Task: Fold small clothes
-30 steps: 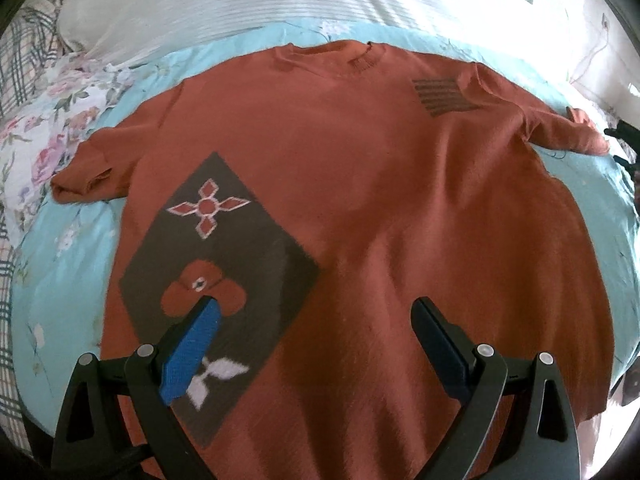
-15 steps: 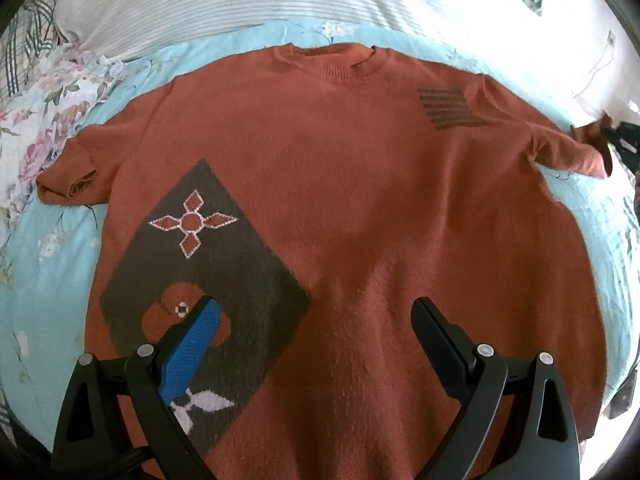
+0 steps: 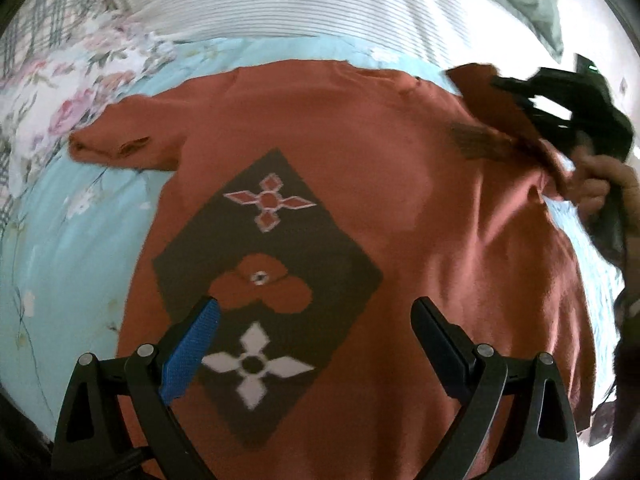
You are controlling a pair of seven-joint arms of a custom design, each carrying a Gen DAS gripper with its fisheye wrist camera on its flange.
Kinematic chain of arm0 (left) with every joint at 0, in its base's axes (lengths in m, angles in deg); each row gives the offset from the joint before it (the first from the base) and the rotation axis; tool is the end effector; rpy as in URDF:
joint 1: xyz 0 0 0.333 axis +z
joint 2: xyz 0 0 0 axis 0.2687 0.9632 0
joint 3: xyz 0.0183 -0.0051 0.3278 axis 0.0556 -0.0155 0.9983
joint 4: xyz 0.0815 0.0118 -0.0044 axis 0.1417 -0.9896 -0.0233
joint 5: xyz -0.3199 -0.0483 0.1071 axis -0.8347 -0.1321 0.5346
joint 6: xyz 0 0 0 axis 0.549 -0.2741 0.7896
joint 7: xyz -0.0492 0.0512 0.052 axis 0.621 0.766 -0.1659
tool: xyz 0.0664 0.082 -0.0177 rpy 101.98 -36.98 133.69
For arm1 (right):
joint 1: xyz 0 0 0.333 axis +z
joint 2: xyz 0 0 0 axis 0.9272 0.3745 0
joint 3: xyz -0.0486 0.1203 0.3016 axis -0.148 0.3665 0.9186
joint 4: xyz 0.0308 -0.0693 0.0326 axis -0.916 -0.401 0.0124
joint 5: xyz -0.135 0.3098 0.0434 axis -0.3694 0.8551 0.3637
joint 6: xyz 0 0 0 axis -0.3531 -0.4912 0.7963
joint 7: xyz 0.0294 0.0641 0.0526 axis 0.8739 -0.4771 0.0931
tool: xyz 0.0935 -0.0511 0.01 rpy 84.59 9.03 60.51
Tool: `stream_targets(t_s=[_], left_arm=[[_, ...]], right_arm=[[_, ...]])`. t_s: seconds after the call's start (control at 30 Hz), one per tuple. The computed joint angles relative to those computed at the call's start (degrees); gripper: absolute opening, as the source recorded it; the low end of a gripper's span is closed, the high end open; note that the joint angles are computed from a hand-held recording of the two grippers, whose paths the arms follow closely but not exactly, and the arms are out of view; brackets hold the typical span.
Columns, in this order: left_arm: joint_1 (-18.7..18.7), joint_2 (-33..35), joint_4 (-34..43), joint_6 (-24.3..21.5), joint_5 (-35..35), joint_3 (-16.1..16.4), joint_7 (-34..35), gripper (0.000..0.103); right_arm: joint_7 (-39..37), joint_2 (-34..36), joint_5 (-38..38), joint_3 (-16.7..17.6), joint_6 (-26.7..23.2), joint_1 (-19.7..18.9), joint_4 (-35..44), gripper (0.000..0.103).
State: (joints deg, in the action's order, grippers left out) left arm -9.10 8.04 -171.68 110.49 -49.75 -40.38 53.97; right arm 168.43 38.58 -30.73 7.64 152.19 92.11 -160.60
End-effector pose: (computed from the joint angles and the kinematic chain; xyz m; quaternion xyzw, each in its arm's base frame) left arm 0.4495 -0.3954 0.4932 -0.5384 0.7866 -0.2740 0.1274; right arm 0.5310 0.2748 0.5060 -0.4059 0.7354 -0.0330 0.5416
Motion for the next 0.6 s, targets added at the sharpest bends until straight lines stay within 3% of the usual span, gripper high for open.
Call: stream_targets(t_s=[0.1, 0.17, 0.23, 0.27, 0.43, 0.5, 0.53, 0.57, 0.6], left_arm=[[1.9, -0.7, -1.7, 1.5, -3.9, -0.6, 2.3, 0.097], [3.8, -0.9, -2.7, 2.6, -9.4, -1.9, 6.1, 0.097], [5.0, -0.9, -3.1, 3.6, -13.4, -2.5, 8.9, 0.097], [5.4, -0.6, -3.0, 4.0, -15.0, -2.8, 10.3, 0.097], [6.2, 1.6, -1.3, 4.9, -18.6, -3.1, 14.4, 0.097], [6.9, 3.6, 1.2, 5.0, -20.2, -3.6, 16.2, 0.097], [7.3, 5.0, 2.9, 5.0, -21.2, -4.1, 17.4, 0.097], [7.6, 6.1, 4.4, 4.9, -21.9, -4.4, 18.2, 0.097], [7.8, 7.8, 6.7, 4.5, -22.4, -4.7, 18.9, 0.097]], right_arm=[[2.5, 8.2, -6.4, 5.4, -2.8, -3.5, 9.2, 0.010], [-1.3, 11.8, -4.6, 10.8, -2.8, -6.8, 12.2, 0.010], [0.8, 17.6, -9.8, 12.8, -5.0, -7.9, 19.0, 0.010], [-0.2, 18.7, -8.6, 13.4, -5.4, -7.9, 20.2, 0.010], [-3.9, 24.4, -7.1, 12.5, -11.4, -5.5, 29.6, 0.010], [-1.5, 23.6, -7.0, 8.4, -14.7, -2.6, 30.3, 0.016], [-2.8, 23.1, -5.0, 8.8, -14.3, -2.6, 29.7, 0.031], [-3.9, 22.4, -3.9, 10.5, -12.4, -3.7, 28.0, 0.054], [-4.5, 21.3, -2.9, 10.7, -9.9, -3.5, 26.1, 0.064]])
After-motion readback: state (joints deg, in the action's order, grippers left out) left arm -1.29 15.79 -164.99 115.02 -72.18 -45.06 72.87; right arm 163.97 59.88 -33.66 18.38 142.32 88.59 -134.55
